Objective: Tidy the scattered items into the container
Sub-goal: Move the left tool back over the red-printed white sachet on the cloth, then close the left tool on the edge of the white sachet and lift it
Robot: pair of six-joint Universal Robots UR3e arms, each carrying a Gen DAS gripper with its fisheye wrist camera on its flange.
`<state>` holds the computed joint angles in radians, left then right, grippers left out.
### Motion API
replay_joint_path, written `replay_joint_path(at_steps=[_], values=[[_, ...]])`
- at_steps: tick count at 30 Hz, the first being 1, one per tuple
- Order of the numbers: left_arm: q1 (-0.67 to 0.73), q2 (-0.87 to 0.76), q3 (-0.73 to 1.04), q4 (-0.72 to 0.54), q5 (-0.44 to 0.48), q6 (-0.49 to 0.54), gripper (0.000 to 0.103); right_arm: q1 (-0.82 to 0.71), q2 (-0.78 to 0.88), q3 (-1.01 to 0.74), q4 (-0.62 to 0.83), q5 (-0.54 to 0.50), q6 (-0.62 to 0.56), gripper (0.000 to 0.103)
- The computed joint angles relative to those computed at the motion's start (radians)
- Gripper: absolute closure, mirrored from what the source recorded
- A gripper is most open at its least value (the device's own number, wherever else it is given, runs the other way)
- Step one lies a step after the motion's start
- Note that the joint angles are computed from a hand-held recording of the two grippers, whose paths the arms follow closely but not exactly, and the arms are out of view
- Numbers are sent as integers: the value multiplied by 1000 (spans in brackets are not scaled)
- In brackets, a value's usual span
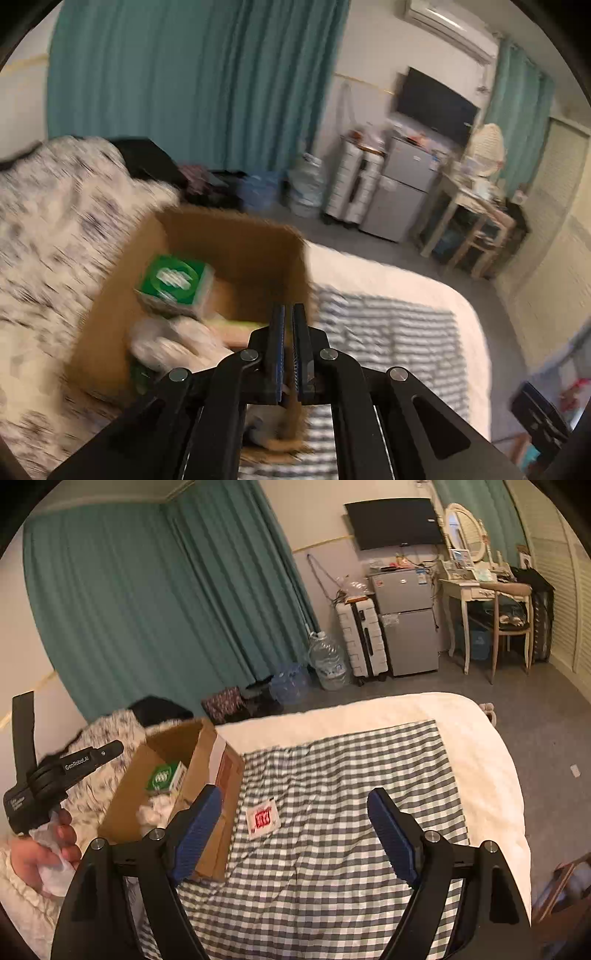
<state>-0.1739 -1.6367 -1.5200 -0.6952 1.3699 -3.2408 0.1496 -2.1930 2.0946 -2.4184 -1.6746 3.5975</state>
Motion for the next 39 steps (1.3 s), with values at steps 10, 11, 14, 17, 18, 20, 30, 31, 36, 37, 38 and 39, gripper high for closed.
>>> replay_joint_path(at_steps=[10,11,14,17,18,20,30,31,36,37,38,39], values=[[-406,-209,-31,253,271,51,12,-149,-70,34,67,-12,-30,12],[-446,-270,30,209,365,21,11,-240,-125,60,102,51,-47,12],[-465,-416,139,129,424,-66,11,-387,-195,109,155,127,-91,12],[-466,-527,204,115,470,-139,11,-439,-189,125,192,156,-111,8],[-462,-563,230,116,473,-148,11,-459,-189,133,200,170,-122,7],[-457,-639,296,117,484,-149,11,-509,-215,159,211,218,-152,7],[-399,-868,585,42,457,-177,25,-594,-232,222,212,353,-211,7],[-393,-846,532,103,428,-162,50,-596,-229,225,210,358,-212,7],[-377,-738,386,159,332,-124,100,-581,-195,231,168,365,-198,7],[-368,-711,356,158,307,-142,101,-579,-193,228,168,365,-197,7],[-359,-673,304,170,281,-163,101,-568,-184,225,159,358,-189,7],[-349,-631,255,177,258,-181,101,-559,-185,221,158,353,-184,7]])
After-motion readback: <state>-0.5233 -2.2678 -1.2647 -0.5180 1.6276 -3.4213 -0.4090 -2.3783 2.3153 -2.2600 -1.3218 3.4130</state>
